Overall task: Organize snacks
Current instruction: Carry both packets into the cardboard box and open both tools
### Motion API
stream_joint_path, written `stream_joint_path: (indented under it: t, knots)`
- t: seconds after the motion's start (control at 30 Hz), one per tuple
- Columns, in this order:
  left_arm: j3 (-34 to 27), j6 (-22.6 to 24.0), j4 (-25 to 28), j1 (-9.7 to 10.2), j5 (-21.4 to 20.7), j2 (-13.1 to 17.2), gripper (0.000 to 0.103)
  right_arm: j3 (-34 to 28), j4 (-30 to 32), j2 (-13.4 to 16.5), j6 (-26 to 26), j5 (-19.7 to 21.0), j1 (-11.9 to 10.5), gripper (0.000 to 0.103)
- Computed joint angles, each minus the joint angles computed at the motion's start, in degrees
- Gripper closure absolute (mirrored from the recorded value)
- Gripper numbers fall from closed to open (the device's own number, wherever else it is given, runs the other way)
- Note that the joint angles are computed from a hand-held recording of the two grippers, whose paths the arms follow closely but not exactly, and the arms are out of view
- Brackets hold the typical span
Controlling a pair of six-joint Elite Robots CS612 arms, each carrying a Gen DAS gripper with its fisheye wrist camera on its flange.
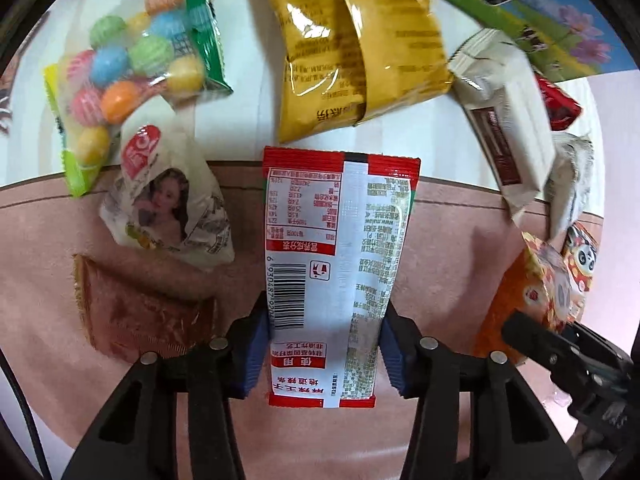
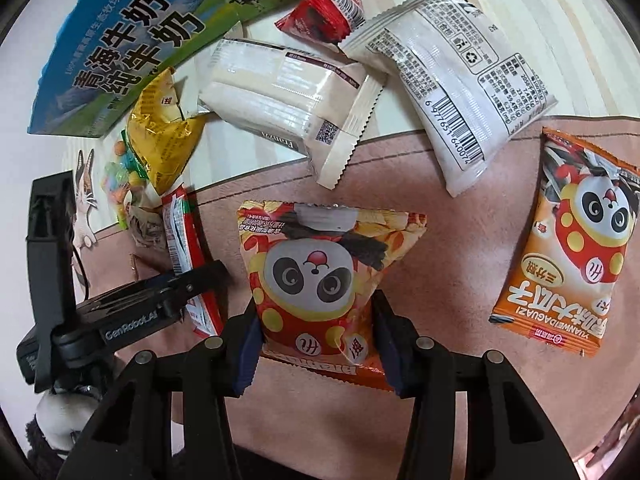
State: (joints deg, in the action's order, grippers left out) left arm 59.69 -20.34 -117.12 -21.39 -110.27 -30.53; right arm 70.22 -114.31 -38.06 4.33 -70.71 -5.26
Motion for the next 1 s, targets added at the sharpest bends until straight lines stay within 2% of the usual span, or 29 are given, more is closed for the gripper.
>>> stream_joint_path:
  t: [0.3,0.4,0.43,0.6,0.77,0.9,1.0]
  knots:
    - [5.19,-1.39,-4.53,1.38,-1.33,-5.78,0.058,1.03,-1.76,-2.01,-0.92,2.68,-0.83,0.050]
    - [5.19,-2.03,-6.10,2.11,-2.53,-7.48,0.058,1.22,-2.72,-3.00,-1.61,4.79,-1.14,0.050]
    - [4.48,-1.93,-5.11,2.16,-1.50,-7.86,0.058,1.08,-3.04,-3.39,-1.95,5.69,-1.25,0.050]
    - [1.86,-2.41,-9.67,3.37,-2.04,-9.24,0.058,-1.15,-5.57,-4.57,-3.50,10.02,-1.74,0.050]
    - [-5.92,-0.39,-8.89,3.74,1.56,-7.67,0.058,-6.30,-9.11,-3.48,-2.88,12.28,-1.86,0.050]
    - [-13.75,2.29,-5.48,3.59,6.27,-4.30,0.058,-13.92,-10.38,0.13,-1.79,9.14,-1.62,0.050]
    - [-23.18,4.51,-0.21,3.46,10.66,0.79,0.058,-21.68,-9.03,4.51,-0.17,6.32,-0.96,0.050]
